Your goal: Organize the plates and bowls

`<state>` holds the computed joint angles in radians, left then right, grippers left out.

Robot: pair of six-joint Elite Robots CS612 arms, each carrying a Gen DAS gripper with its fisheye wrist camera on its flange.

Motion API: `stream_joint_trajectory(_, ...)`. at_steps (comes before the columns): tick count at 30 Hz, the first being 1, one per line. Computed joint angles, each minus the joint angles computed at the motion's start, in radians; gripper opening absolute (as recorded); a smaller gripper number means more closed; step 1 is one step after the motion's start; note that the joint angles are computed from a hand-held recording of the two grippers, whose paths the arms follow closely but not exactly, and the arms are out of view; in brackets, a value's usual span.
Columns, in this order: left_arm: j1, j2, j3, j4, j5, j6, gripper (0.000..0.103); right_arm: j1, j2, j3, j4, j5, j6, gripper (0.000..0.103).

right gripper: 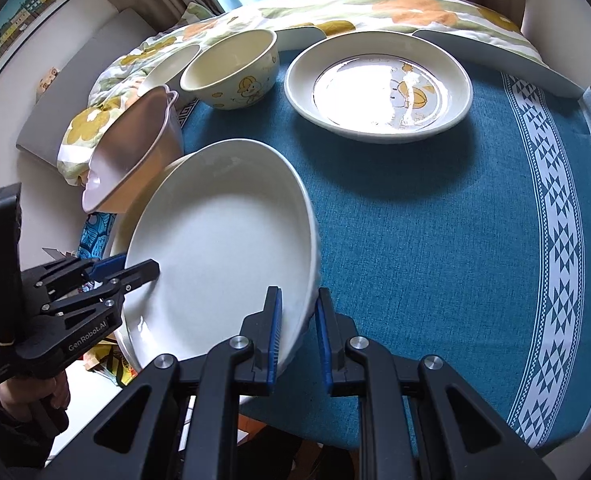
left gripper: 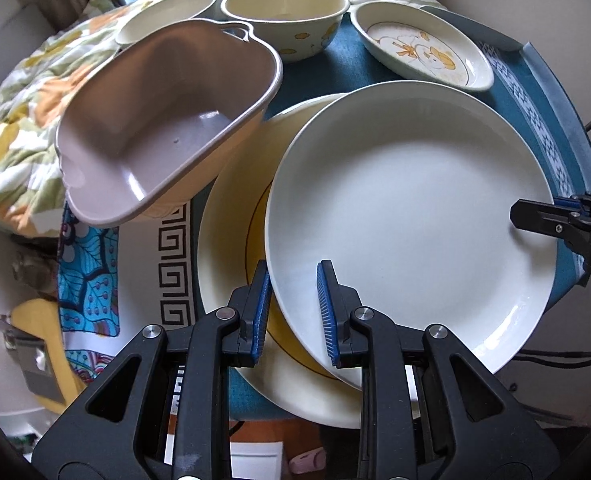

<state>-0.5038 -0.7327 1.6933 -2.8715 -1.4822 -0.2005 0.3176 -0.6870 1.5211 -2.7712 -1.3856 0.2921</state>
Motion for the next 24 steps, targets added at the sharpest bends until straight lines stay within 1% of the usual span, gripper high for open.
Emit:
stream_joint_trajectory(6,-0.041,-0.001,0.011,-0.007,0.151,0.062,0.02,0.02,0.005,-0.015,0.016,-0.075,-0.063,0.015)
stream_joint_trajectory(10,-0.056,0.0,0.018,-0.012,0.219,0.089,0.02,0.035,0.012,-0.034,0.036,-0.131,-0.113,0.015)
stream_joint_trajectory(15,-0.061,-0.002,0.022,-0.008,0.254,0.1,0.02,0.041,0.019,-0.047,0.05,-0.15,-0.128,0.015)
stream_joint_trajectory(19,-0.067,-0.004,0.031,-0.008,0.282,0.097,0.02,0.055,0.025,-0.063,0.072,-0.202,-0.152,0.015)
stream_joint_trajectory(22,-0.065,-0.007,0.035,-0.011,0.281,0.094,0.02,0.065,0.031,-0.074,0.08,-0.24,-0.169,0.015)
stream_joint_trajectory(24,-0.066,-0.007,0.037,-0.011,0.287,0.098,0.02,0.066,0.032,-0.076,0.08,-0.248,-0.169,0.015)
